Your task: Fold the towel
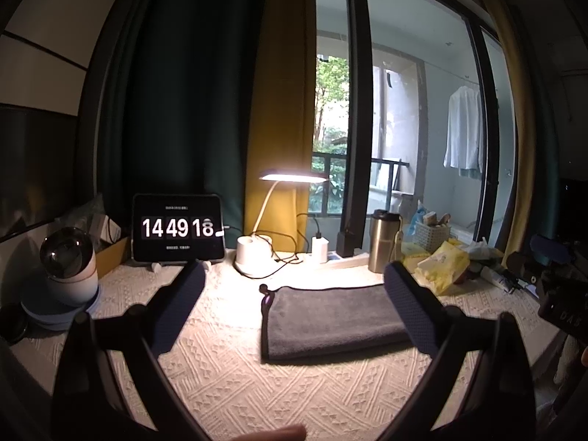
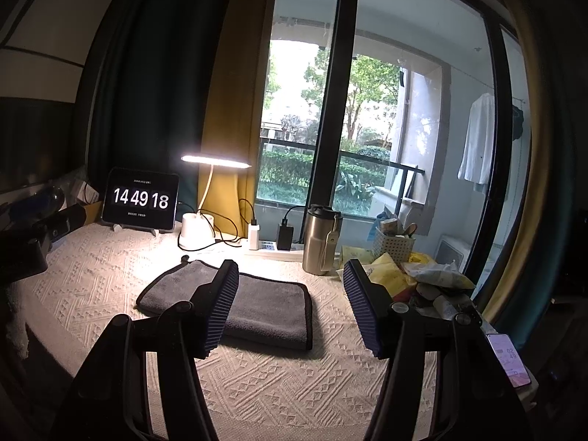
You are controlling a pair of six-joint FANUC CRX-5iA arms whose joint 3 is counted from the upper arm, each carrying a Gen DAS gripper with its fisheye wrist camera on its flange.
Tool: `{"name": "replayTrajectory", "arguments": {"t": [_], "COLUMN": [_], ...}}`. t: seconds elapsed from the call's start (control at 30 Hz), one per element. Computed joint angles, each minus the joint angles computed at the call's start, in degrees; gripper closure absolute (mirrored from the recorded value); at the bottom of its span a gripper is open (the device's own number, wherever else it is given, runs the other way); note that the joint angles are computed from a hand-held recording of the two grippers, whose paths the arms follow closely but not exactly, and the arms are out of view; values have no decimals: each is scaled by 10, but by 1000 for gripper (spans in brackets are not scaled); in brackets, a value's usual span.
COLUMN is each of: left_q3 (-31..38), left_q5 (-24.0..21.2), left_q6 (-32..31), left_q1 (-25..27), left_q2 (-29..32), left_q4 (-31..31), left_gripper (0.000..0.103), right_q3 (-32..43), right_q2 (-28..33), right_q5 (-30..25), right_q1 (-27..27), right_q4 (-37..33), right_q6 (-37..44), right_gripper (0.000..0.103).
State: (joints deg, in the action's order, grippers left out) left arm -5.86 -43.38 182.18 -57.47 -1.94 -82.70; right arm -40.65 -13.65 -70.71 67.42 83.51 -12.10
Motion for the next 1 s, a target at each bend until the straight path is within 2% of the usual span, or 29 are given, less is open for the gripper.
{"name": "replayTrajectory", "arguments": {"t": [1.0], "left_q3": [0], "left_q5": [-2], "left_q6": [-1], "left_q1": [0], "left_q2": [1], "left_q4": [6], "left_gripper": [4], "right_q3": [3], "right_q2": [-2], "right_q5": [3], "right_q1": [1], "right_q4": [0], "right_q6": [6], "right_gripper": [40]}}
